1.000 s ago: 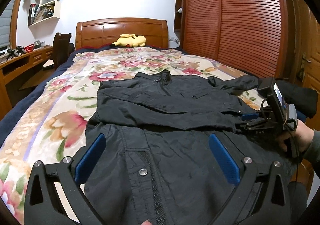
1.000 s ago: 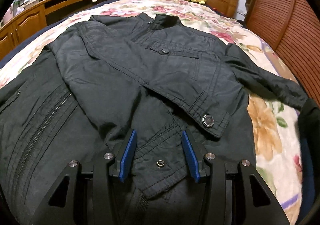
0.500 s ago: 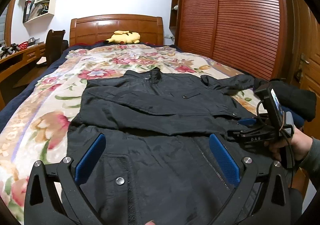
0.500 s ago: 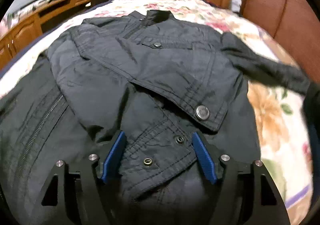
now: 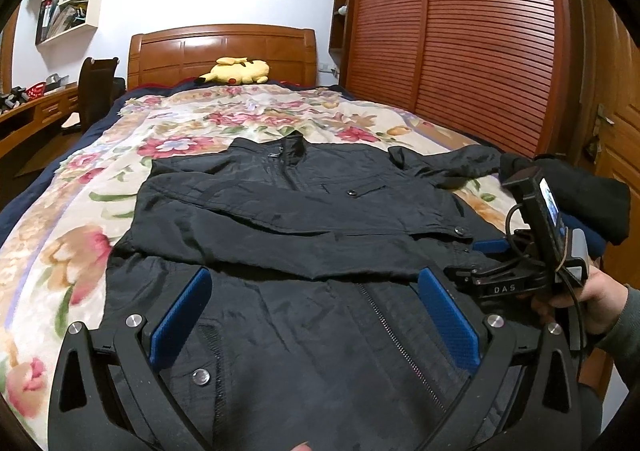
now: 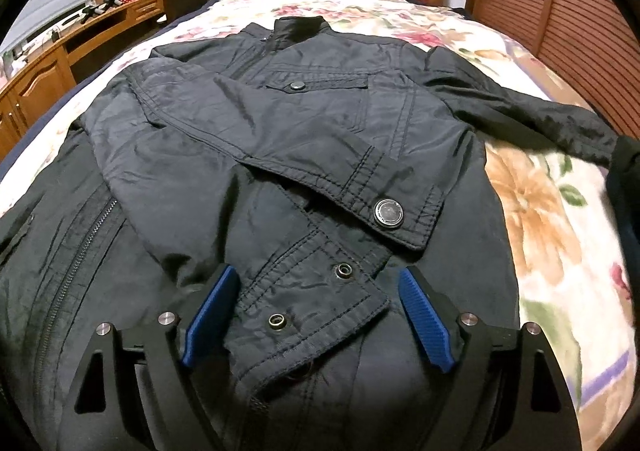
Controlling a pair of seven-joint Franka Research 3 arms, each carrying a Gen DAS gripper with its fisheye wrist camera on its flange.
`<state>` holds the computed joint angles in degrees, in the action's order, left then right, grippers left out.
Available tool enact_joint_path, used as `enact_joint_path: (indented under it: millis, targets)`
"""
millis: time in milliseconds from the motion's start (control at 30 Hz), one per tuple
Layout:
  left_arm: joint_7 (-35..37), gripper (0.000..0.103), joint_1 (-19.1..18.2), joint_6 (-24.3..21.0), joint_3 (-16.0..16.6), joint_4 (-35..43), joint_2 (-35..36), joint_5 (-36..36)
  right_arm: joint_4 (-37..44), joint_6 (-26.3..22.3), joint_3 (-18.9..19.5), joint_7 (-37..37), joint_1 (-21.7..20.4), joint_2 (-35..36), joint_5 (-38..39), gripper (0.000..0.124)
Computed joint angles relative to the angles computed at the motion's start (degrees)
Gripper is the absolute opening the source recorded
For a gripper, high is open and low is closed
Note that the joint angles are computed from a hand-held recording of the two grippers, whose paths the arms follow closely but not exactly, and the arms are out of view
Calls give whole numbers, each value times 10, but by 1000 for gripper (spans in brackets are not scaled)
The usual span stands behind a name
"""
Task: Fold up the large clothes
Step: 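Move the right tool to the other sleeve and grasp it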
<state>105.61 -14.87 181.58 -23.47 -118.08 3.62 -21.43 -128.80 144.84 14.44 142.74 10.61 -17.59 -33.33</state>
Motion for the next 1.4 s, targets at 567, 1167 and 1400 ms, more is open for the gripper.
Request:
enact_joint_path:
  millis: [567, 1167, 1400]
  targets:
    - [-36, 103, 17, -15, -35, 51, 46, 68, -19, -32, 10, -36, -52, -92, -17, 86]
    - [-111, 103, 12, -50, -28, 88, 80, 164, 98, -20, -61, 70, -100, 55, -98, 86]
    - [-110, 103, 17, -51, -33, 88, 81, 164, 114, -8, -90, 155, -97, 84, -108, 86]
